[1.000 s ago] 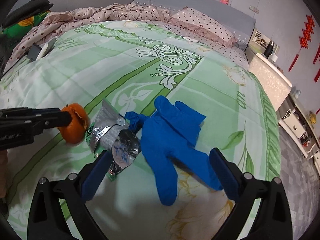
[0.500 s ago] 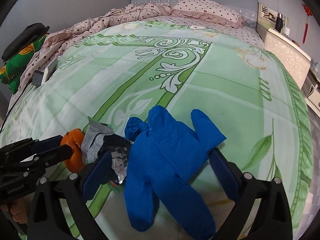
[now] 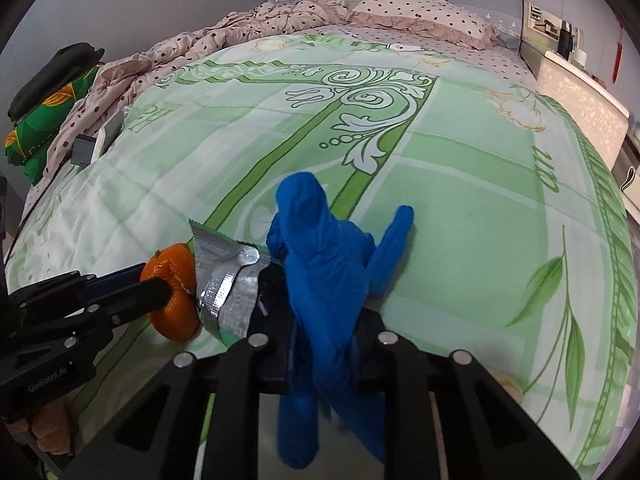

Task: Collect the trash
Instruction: 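Grasp the orange with the left tool while the right tool grasps the blue glove, then carry the orange and blue glove with wrapper over the yellow bin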

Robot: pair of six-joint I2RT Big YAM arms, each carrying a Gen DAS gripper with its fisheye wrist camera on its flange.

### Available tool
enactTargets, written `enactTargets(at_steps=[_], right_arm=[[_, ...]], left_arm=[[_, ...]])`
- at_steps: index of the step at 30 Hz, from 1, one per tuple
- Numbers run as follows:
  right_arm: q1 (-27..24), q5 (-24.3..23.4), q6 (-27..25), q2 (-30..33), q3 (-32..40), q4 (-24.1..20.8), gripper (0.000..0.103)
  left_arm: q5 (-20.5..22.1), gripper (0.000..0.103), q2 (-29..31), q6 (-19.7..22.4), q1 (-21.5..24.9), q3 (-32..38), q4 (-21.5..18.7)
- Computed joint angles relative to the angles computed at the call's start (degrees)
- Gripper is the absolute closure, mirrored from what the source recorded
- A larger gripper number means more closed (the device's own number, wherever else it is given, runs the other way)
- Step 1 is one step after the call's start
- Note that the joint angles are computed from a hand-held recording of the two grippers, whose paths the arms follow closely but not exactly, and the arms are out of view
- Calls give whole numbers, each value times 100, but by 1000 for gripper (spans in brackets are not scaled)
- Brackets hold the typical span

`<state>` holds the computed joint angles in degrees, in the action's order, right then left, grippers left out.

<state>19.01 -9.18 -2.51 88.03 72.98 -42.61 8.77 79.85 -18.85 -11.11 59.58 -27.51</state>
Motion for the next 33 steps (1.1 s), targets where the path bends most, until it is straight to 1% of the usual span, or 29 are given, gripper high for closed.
enactTargets(at_steps=[4, 6, 10, 13, 20, 27, 30, 33], right_arm=[[-36, -251, 47, -137, -66, -46, 92], [-51, -397, 96, -193, -85, -104, 93], [-152, -741, 240, -283, -137, -195, 93], [-226, -930, 326, -420, -216, -225, 93], [-329, -1065, 422, -973, -430, -346, 93], [-642, -1260, 564, -1880, -747, -520, 93], [-866, -1326, 548, -2368, -843, -695, 93], [-1161, -1422, 522, -2886, -906, -896, 93]], left_arm=[[42, 84, -34, -49, -12, 4, -3], [44, 85, -52, -63, -30, 12, -17], [197, 87, -110, -182, -19, -2, -42], [143, 87, -197, -151, -82, -26, -73], [87, 87, -580, -225, -262, -97, -187], [-115, 87, -1187, -302, -739, -88, -469], [-282, 87, -1454, -337, -1082, -20, -605], [-498, 87, -1672, -378, -1526, 110, -759]])
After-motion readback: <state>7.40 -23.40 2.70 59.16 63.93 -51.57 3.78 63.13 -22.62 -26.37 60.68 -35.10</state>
